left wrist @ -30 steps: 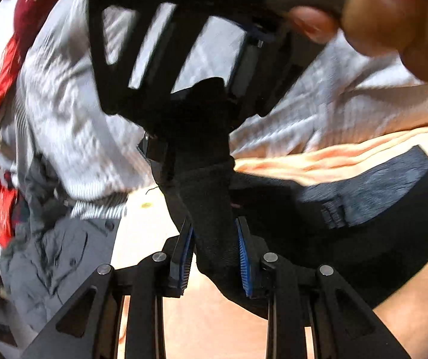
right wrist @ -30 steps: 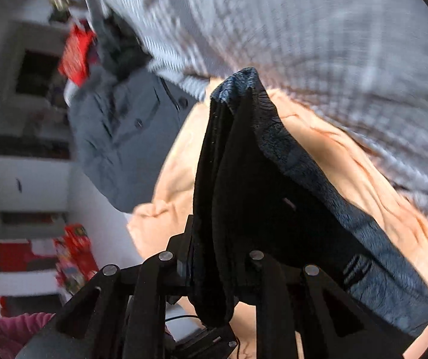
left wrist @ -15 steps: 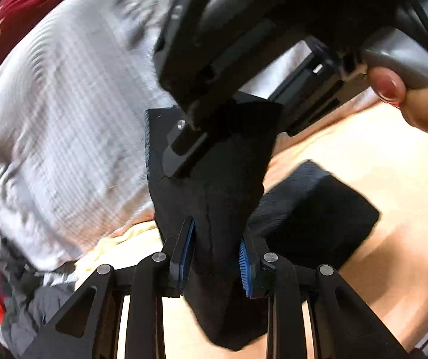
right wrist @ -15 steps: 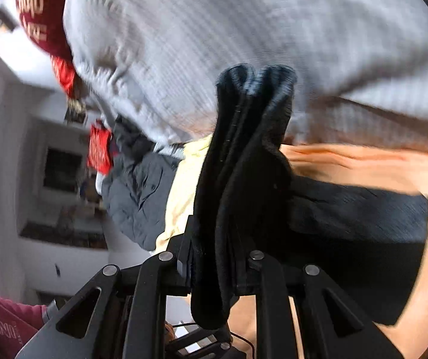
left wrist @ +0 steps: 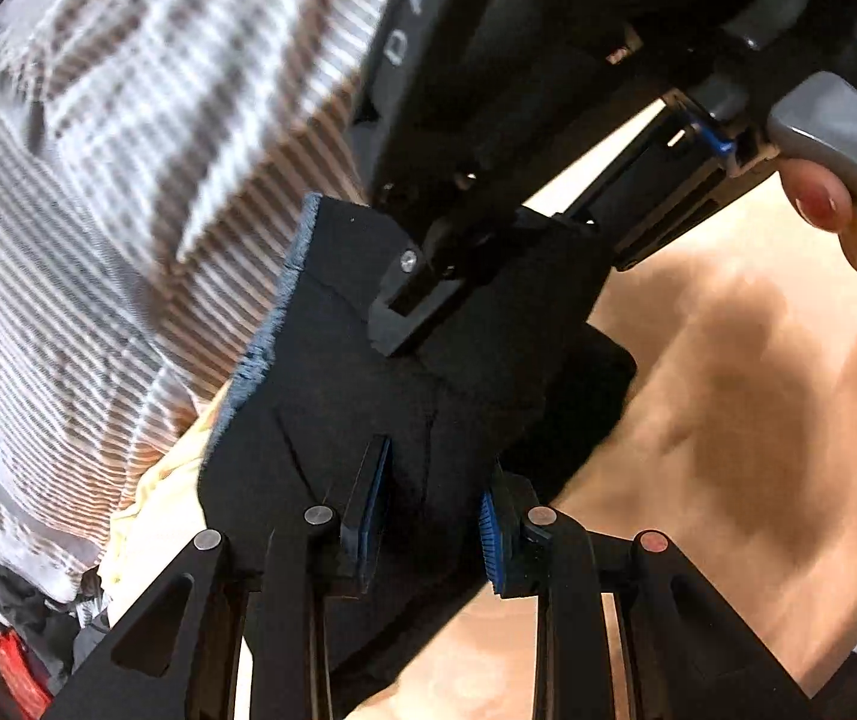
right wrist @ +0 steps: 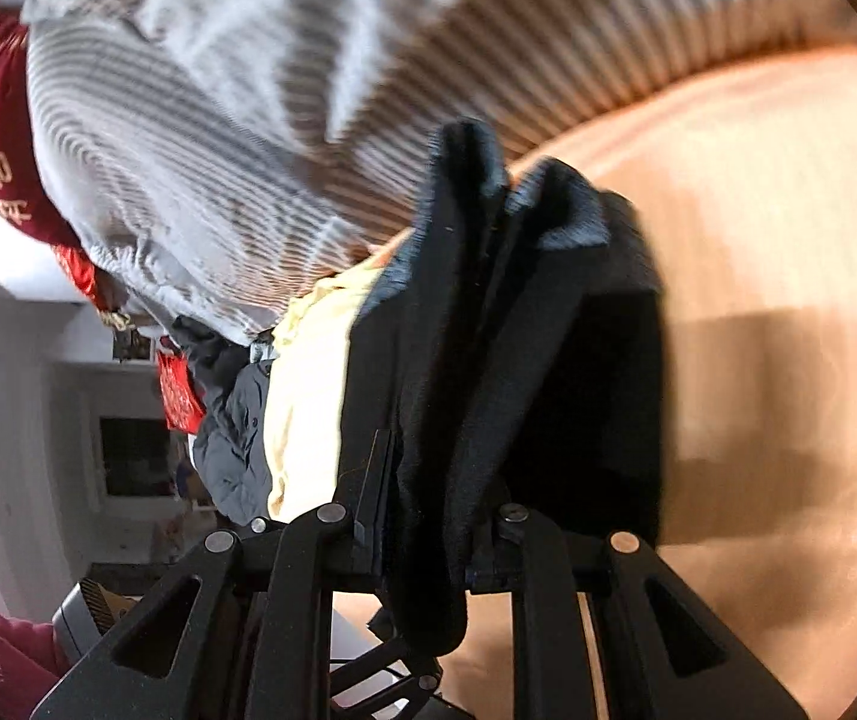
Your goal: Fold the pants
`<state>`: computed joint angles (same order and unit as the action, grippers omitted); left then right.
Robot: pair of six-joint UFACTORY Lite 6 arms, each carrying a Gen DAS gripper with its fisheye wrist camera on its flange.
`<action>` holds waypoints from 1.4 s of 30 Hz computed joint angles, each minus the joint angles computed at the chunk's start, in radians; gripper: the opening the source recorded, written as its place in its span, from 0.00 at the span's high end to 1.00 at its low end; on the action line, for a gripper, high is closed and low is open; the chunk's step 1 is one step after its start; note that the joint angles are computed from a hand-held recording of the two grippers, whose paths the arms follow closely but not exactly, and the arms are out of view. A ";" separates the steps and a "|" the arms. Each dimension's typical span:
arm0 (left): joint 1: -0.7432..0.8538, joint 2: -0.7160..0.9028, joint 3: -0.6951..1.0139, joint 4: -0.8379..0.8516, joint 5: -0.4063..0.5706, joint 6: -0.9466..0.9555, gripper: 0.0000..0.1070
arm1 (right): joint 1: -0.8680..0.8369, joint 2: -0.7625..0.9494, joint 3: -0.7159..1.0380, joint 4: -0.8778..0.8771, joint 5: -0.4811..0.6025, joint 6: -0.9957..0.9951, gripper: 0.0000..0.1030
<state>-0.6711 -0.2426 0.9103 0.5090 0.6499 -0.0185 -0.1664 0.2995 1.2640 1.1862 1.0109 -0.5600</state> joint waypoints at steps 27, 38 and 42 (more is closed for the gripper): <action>0.574 0.367 0.533 -0.671 0.320 0.232 0.24 | 0.153 0.299 0.650 -0.594 -0.090 0.494 0.55; 0.556 0.387 0.445 -0.635 0.308 0.232 0.24 | 0.173 0.315 0.664 -0.682 -0.041 0.478 0.96; 0.530 0.374 0.406 -0.606 0.284 0.221 0.24 | 0.163 0.242 0.535 -0.676 -0.074 0.465 0.96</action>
<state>-0.1412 0.1314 1.3159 -0.0975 0.9339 0.2026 -0.0032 0.5412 1.7987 0.5098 0.9371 -0.0953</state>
